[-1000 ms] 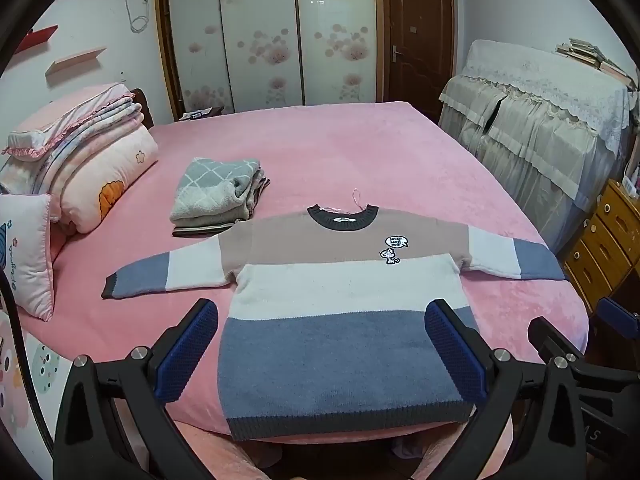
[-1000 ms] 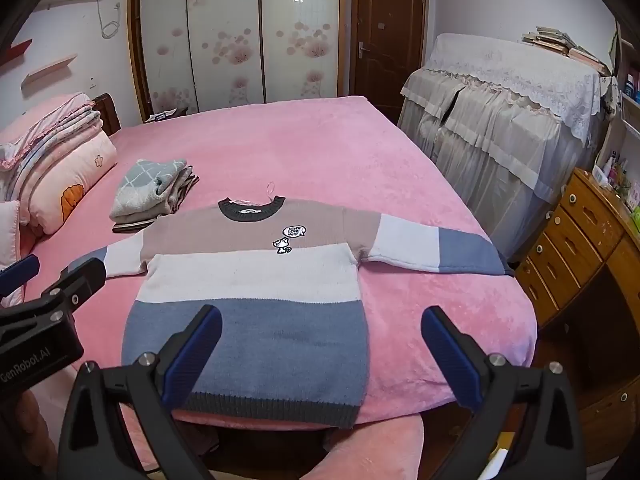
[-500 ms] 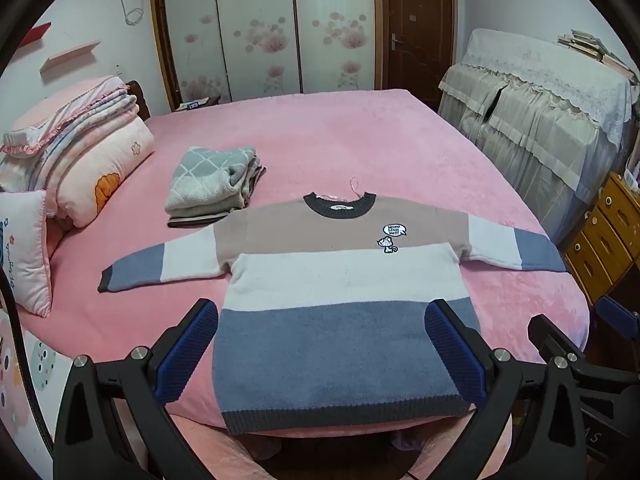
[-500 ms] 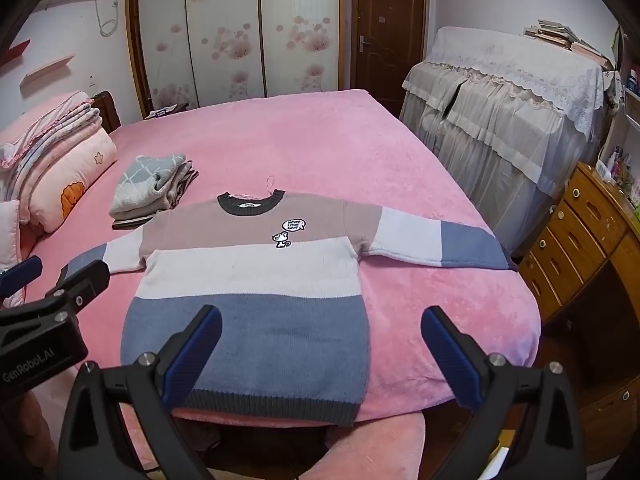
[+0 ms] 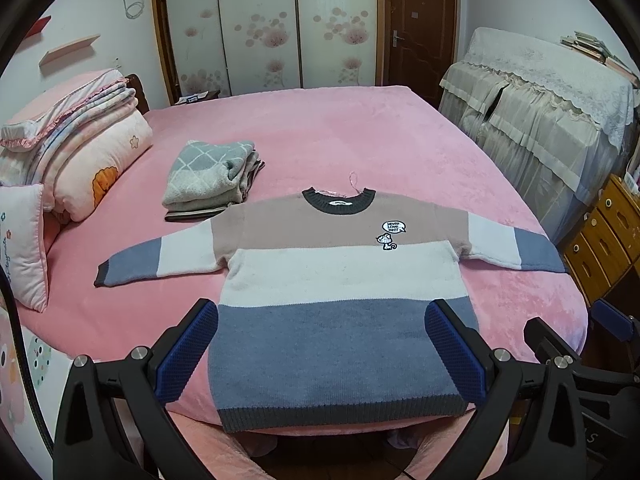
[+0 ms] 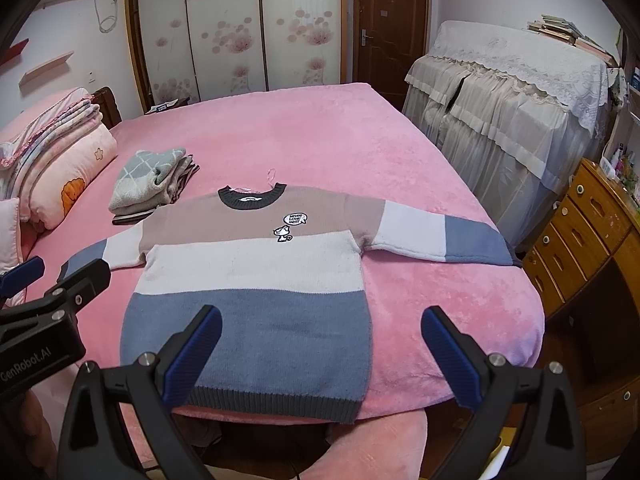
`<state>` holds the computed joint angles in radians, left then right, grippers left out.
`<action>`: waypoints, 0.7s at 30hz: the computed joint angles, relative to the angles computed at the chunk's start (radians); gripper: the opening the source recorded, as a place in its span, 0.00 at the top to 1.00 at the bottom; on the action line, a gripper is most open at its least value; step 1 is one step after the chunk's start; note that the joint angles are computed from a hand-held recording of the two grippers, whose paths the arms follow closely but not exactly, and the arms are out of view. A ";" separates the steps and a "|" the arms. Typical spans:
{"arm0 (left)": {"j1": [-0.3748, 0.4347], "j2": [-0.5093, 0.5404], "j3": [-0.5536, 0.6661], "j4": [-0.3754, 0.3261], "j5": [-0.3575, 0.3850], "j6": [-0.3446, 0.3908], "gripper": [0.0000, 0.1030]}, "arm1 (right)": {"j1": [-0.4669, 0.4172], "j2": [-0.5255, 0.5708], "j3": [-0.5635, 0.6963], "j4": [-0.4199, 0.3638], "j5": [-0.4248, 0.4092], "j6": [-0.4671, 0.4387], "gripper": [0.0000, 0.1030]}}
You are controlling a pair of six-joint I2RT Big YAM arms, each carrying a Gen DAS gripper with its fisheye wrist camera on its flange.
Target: Fold small clothes
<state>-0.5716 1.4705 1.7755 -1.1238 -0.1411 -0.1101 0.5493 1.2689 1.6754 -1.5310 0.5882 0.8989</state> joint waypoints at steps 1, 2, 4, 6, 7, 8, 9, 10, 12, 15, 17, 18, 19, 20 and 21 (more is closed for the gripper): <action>0.000 0.002 0.001 -0.002 0.002 -0.001 0.01 | -0.001 0.001 0.001 0.001 -0.004 -0.002 0.02; 0.000 0.005 0.003 -0.007 0.005 -0.002 0.01 | -0.002 0.001 0.002 0.001 -0.006 -0.003 0.02; 0.000 0.006 0.006 -0.011 0.006 -0.004 0.01 | -0.002 0.002 0.003 0.001 -0.005 -0.002 0.02; 0.002 0.006 0.009 -0.015 0.009 -0.006 0.00 | -0.001 0.003 0.003 0.001 -0.003 -0.002 0.02; 0.002 0.004 0.007 -0.014 0.010 -0.006 0.00 | -0.001 0.003 0.004 0.002 -0.003 -0.002 0.02; 0.002 0.004 0.008 -0.013 0.010 -0.006 0.01 | -0.001 0.003 0.003 0.002 -0.003 -0.003 0.02; 0.003 0.003 0.007 -0.011 0.010 -0.005 0.01 | -0.002 0.003 0.004 0.002 -0.003 -0.004 0.02; 0.004 0.001 0.004 -0.008 0.011 -0.004 0.00 | -0.002 0.003 0.004 0.001 -0.004 -0.004 0.02; 0.002 0.001 0.005 -0.008 0.009 -0.004 0.00 | -0.003 0.003 0.004 0.002 -0.005 -0.005 0.02; 0.001 0.001 0.006 -0.010 0.008 -0.007 0.00 | -0.003 0.003 0.005 0.001 -0.005 -0.003 0.02; 0.000 0.002 0.008 -0.013 0.006 -0.009 0.00 | -0.002 0.003 0.005 0.001 -0.004 -0.003 0.02; 0.000 0.003 0.011 -0.015 0.006 -0.010 0.00 | -0.002 0.003 0.005 0.001 -0.004 -0.002 0.02; 0.000 0.003 0.011 -0.015 0.006 -0.009 0.01 | -0.002 0.003 0.004 0.001 -0.005 -0.002 0.02; -0.001 0.004 0.012 -0.017 0.004 -0.009 0.01 | -0.002 0.003 0.004 0.001 -0.005 -0.002 0.02; 0.000 0.004 0.012 -0.017 0.006 -0.008 0.01 | -0.003 0.004 0.005 0.001 -0.006 -0.003 0.02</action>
<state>-0.5718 1.4745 1.7878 -1.1403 -0.1346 -0.1184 0.5466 1.2727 1.6801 -1.5296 0.5820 0.8958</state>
